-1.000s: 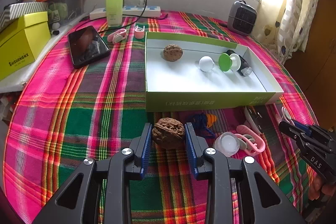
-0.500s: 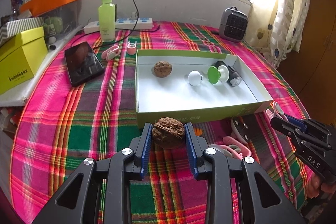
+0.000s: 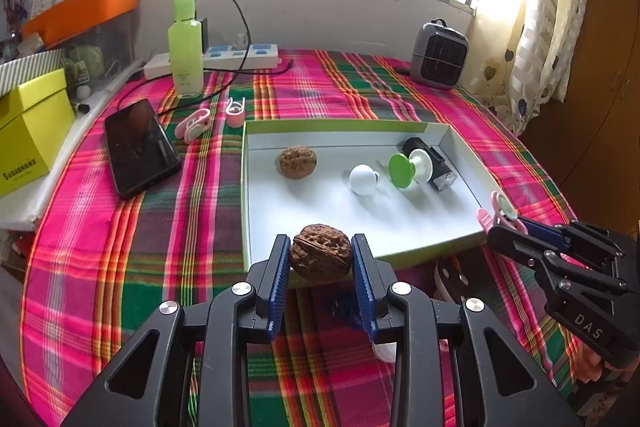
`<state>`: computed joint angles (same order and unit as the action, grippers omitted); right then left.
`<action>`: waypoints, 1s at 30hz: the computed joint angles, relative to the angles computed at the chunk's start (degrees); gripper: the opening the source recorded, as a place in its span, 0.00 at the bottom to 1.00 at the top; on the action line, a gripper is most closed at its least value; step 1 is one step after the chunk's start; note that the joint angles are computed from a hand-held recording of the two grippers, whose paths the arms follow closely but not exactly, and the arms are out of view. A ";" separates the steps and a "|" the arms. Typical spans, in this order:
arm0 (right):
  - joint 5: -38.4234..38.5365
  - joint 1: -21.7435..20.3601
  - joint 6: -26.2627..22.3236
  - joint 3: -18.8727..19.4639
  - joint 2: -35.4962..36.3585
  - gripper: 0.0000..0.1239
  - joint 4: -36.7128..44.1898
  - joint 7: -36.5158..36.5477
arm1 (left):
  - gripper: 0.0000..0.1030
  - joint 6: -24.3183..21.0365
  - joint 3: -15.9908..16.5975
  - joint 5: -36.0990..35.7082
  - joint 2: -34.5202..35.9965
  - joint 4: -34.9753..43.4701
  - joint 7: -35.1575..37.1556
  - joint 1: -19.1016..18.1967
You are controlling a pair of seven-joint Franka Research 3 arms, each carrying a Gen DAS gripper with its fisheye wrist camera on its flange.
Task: Organize objects
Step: 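Lift the walnut with the left tool while the right tool carries the pink holder toward the box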
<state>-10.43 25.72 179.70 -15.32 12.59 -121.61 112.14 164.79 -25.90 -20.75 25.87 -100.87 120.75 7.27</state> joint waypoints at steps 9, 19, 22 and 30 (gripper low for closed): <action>13.54 -11.28 -0.91 13.71 4.15 0.15 6.15 -16.17 | 0.28 -3.57 3.12 5.69 5.43 8.82 -4.70 -3.12; 25.38 -16.65 -7.68 20.71 9.71 0.15 14.37 -31.03 | 0.28 -7.68 5.55 10.99 11.25 17.93 -8.30 -6.25; 27.05 -16.33 -8.96 20.51 10.63 0.15 15.81 -33.55 | 0.28 -10.12 5.28 11.38 13.02 20.75 -8.71 -6.32; 30.70 -16.50 -13.50 20.64 12.76 0.15 19.40 -38.34 | 0.28 -12.35 7.02 14.23 15.76 24.85 -10.27 -8.17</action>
